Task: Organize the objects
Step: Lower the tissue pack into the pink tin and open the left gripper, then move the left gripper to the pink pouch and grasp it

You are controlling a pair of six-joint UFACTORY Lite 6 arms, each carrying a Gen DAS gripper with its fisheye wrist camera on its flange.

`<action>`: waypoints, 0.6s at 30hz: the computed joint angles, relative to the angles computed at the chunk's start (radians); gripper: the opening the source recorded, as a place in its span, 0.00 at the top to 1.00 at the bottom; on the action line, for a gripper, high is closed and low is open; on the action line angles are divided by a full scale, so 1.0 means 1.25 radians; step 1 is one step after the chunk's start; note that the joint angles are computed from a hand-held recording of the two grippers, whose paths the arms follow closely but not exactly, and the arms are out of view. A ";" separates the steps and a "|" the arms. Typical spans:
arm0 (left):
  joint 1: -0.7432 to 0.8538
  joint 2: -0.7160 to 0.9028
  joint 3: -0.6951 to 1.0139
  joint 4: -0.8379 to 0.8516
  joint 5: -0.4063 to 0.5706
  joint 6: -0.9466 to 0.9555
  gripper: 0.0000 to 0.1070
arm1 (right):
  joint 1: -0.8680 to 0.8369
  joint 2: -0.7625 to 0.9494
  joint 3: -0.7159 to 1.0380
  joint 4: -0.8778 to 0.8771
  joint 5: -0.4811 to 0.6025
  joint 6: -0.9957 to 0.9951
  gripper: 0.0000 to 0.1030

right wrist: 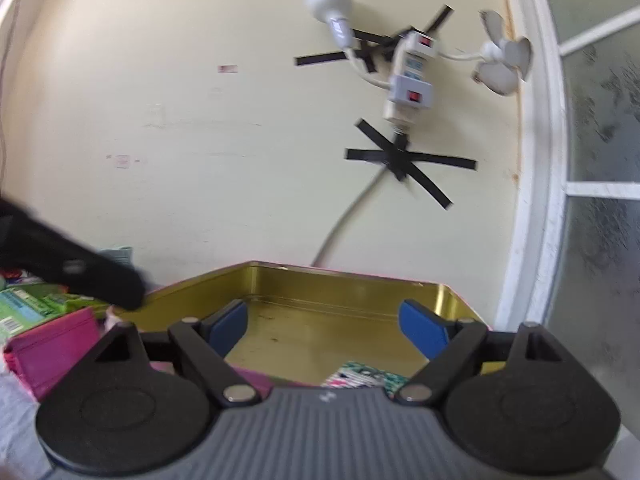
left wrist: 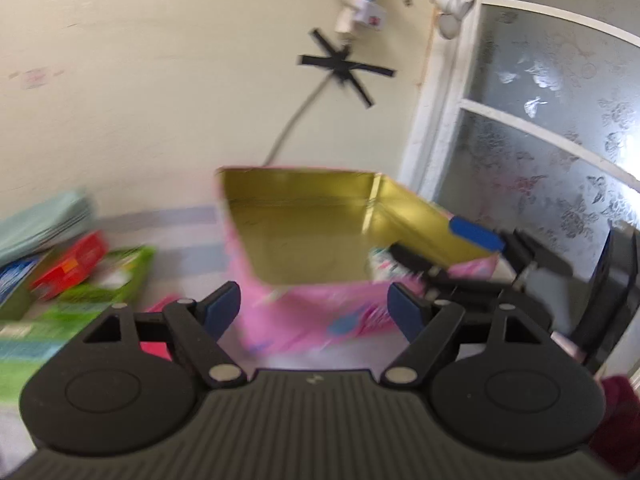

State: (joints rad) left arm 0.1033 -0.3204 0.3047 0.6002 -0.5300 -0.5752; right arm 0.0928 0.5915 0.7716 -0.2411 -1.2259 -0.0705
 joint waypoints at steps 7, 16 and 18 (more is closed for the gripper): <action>0.423 -0.042 -0.175 0.267 -0.086 -0.046 0.23 | 0.058 -0.134 -0.077 -0.238 0.137 0.206 0.27; 0.628 0.295 -0.034 0.373 -0.277 -0.005 0.24 | 0.306 0.064 0.445 -0.519 0.645 0.666 0.39; 0.634 0.342 -0.004 0.392 -0.298 -0.010 0.24 | 0.349 0.156 0.612 -0.680 0.770 0.833 0.40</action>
State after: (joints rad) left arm 0.8959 0.1070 0.2993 1.0901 -0.9027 -0.5874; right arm 0.5287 0.7860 1.5367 -1.0912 -0.2629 0.9704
